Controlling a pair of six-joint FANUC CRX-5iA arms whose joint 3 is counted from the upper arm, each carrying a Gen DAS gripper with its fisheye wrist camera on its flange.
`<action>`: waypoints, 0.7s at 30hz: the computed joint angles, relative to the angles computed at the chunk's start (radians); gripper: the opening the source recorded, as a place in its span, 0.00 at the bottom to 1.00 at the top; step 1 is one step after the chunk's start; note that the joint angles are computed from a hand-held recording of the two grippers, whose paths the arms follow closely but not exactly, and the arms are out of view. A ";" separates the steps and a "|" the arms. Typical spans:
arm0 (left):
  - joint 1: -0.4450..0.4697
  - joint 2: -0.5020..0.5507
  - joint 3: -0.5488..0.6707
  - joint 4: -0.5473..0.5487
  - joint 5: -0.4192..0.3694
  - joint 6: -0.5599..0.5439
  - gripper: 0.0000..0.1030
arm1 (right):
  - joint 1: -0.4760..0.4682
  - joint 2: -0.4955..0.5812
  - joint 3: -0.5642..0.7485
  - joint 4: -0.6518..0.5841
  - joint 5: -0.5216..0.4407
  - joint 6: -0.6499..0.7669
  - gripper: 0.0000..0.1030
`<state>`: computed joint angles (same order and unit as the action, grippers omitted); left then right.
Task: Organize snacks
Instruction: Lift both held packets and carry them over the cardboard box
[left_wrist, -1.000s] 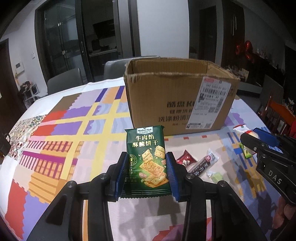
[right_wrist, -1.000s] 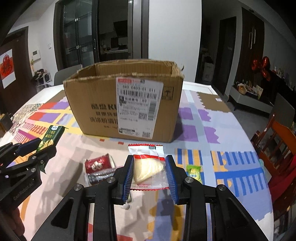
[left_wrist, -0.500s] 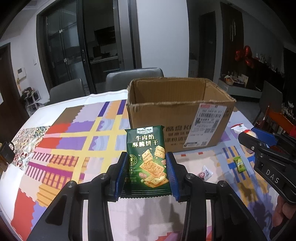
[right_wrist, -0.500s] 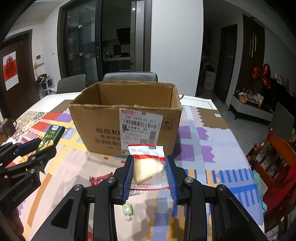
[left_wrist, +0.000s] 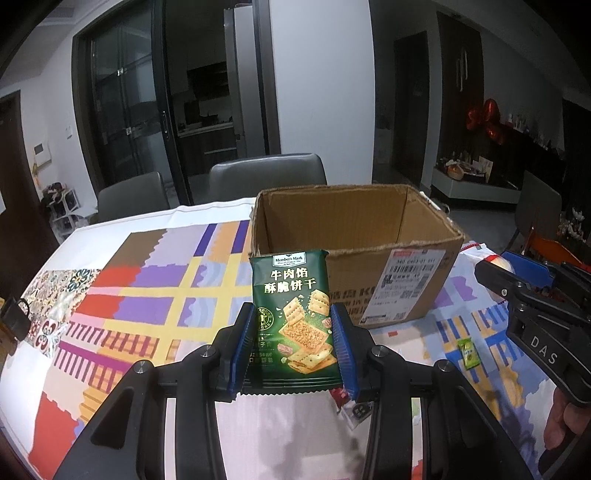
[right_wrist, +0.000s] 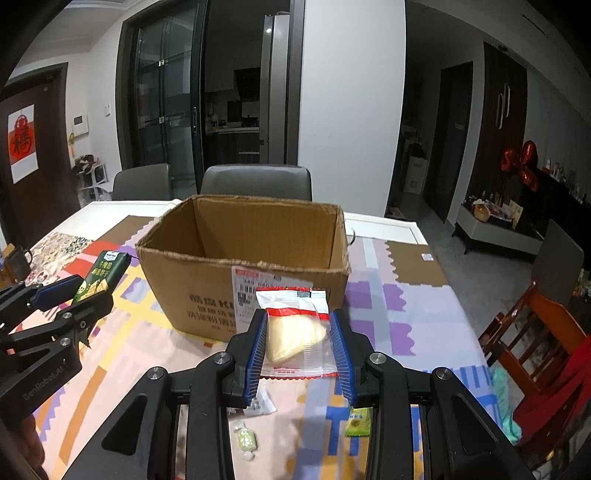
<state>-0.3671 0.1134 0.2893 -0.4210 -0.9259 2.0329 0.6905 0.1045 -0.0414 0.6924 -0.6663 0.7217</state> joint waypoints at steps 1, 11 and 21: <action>0.002 0.003 0.007 0.001 0.002 -0.004 0.40 | 0.000 0.002 0.006 -0.001 -0.001 0.003 0.34; 0.021 0.026 0.050 0.028 0.017 -0.045 0.40 | -0.010 0.030 0.058 0.016 0.000 0.006 0.34; 0.041 0.053 0.100 0.049 0.028 -0.085 0.40 | -0.020 0.066 0.122 0.012 0.001 0.028 0.34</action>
